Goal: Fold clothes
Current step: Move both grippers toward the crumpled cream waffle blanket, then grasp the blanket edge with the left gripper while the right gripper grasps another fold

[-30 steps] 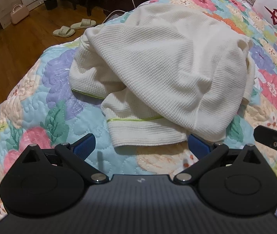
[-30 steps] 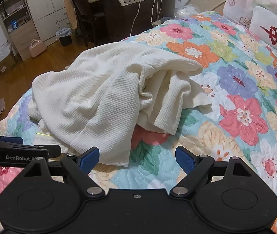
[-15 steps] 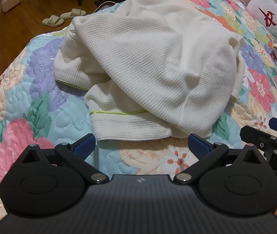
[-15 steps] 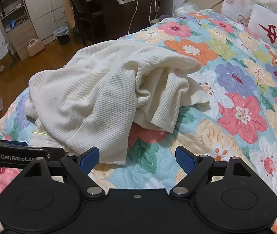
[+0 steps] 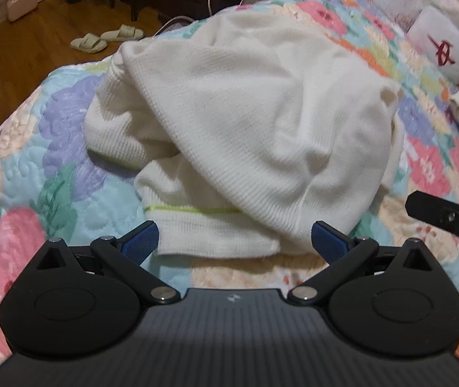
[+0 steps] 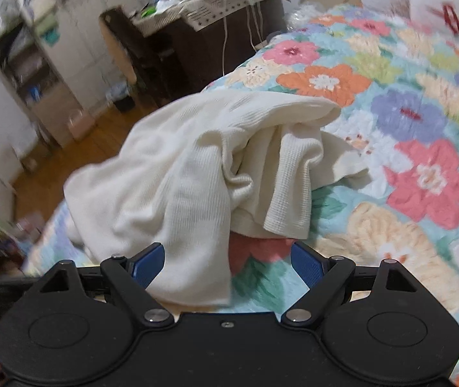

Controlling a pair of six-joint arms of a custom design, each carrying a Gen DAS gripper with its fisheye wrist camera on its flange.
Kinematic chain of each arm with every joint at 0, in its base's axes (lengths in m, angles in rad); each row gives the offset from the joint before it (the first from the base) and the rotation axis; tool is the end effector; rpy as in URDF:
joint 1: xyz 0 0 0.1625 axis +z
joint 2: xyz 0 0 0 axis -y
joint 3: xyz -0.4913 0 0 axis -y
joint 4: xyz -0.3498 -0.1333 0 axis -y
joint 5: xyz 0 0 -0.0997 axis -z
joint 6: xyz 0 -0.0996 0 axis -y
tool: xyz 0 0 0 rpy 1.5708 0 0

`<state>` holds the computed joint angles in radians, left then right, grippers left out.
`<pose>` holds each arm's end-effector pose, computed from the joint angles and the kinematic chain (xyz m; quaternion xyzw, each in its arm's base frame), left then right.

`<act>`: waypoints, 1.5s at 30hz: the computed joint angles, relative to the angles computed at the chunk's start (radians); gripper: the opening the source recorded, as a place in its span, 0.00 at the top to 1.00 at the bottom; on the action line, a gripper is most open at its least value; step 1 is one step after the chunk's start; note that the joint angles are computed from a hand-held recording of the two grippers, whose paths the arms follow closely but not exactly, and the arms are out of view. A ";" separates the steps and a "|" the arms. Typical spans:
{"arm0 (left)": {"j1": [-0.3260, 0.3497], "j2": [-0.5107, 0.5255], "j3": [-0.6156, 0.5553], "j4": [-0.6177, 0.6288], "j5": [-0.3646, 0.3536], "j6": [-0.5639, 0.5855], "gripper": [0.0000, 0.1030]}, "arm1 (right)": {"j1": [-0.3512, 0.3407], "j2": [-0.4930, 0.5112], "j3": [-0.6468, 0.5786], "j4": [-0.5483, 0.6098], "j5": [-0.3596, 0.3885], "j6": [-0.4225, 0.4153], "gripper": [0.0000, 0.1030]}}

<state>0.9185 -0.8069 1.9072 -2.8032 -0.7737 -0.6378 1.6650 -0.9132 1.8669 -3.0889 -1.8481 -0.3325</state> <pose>-0.2056 -0.6061 0.1496 -0.0189 0.9198 -0.2814 0.2729 0.1656 -0.6254 0.2385 0.1638 -0.9378 0.2581 0.1646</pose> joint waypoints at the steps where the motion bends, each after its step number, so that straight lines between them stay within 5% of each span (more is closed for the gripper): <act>1: 0.003 0.005 0.000 -0.021 0.005 0.015 0.01 | -0.010 0.001 -0.005 0.003 0.026 0.017 0.14; 4: 0.016 0.023 -0.011 -0.052 0.023 0.040 0.03 | -0.036 0.013 -0.035 0.012 0.090 0.063 0.14; 9: 0.054 0.049 -0.050 -0.133 0.015 0.115 0.24 | -0.063 0.050 -0.129 0.050 0.132 0.123 0.14; 13: 0.089 0.090 -0.118 -0.133 -0.013 0.152 0.24 | -0.098 0.079 -0.225 0.117 0.207 0.176 0.14; 19: 0.109 0.141 -0.160 -0.172 -0.028 0.174 0.17 | -0.138 0.182 -0.371 0.184 0.202 0.263 0.11; 22: 0.111 0.163 -0.157 -0.251 -0.021 0.236 0.29 | -0.166 0.219 -0.396 0.206 0.321 0.218 0.10; 24: 0.107 0.171 -0.158 -0.260 -0.009 0.261 0.36 | -0.173 0.236 -0.382 0.163 0.370 0.152 0.16; 26: 0.107 0.176 -0.155 -0.295 -0.023 0.291 0.44 | -0.176 0.243 -0.371 0.153 0.408 0.126 0.44; 29: 0.118 0.177 -0.150 -0.337 -0.063 0.309 0.52 | -0.166 0.240 -0.343 0.125 0.401 0.070 0.63; 36: 0.113 0.180 -0.150 -0.356 -0.075 0.315 0.58 | -0.153 0.210 -0.254 0.053 0.406 -0.024 0.74; 45: 0.082 0.161 -0.106 -0.411 -0.140 0.382 0.62 | -0.165 0.139 -0.148 -0.007 0.441 -0.039 0.78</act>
<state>1.0003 -0.6456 1.8009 -3.2138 -0.9140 -0.2554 1.5000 -0.7747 1.7187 -3.0956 -1.4070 -0.3719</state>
